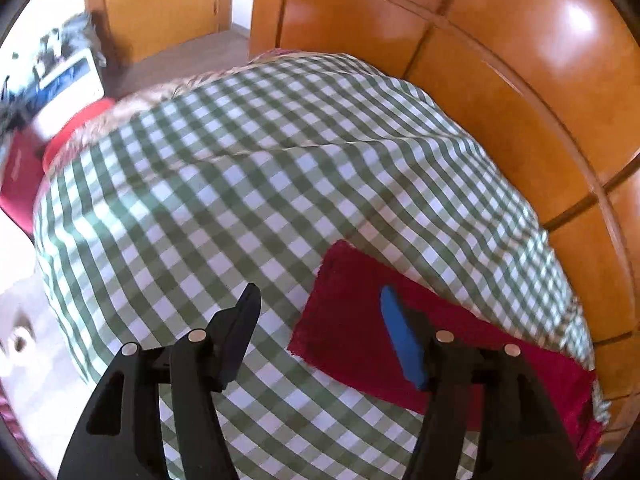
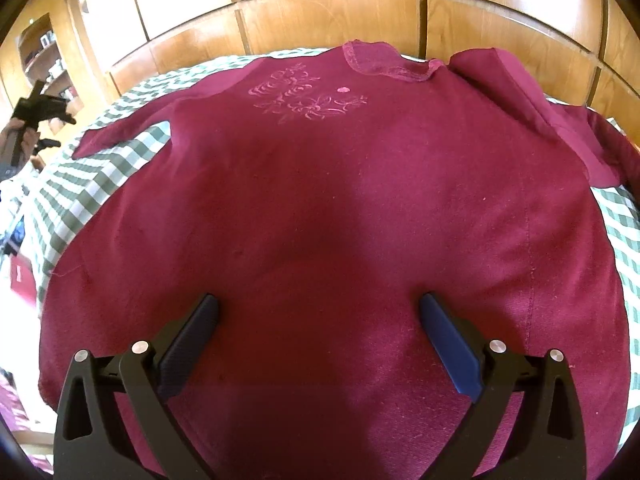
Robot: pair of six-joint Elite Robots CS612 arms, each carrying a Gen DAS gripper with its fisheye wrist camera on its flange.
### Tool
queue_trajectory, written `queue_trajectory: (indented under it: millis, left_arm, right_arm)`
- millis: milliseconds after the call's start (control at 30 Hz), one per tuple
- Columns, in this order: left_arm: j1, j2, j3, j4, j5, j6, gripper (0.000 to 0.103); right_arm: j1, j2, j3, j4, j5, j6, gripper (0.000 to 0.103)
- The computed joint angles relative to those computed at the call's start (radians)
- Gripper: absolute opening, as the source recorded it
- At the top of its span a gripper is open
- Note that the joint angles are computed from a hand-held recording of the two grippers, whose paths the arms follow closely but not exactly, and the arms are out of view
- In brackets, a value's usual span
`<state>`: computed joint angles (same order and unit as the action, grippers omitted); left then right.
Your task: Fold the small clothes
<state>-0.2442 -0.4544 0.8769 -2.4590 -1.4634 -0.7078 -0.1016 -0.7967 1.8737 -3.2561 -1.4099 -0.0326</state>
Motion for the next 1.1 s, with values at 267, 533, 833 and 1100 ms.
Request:
queue_trajectory:
  millis: [267, 533, 833, 1100]
  left_arm:
    - [0.009, -0.025, 0.155, -0.206, -0.124, 0.003, 0.058]
    - [-0.030, 0.050, -0.008, 0.048, 0.091, -0.034, 0.009]
    - [-0.101, -0.053, 0.188, -0.240, 0.229, -0.032, 0.052]
    - [-0.240, -0.116, 0.341, -0.541, 0.065, 0.290, 0.059]
  right_arm:
    - [0.004, 0.006, -0.002, -0.014, -0.015, -0.012, 0.100]
    - [0.006, 0.014, 0.005, -0.058, -0.023, -0.007, 0.100]
    - [0.001, 0.014, 0.007, -0.065, -0.007, -0.005, 0.100]
    - [-0.072, -0.066, 0.054, -0.062, -0.038, 0.100, 0.083]
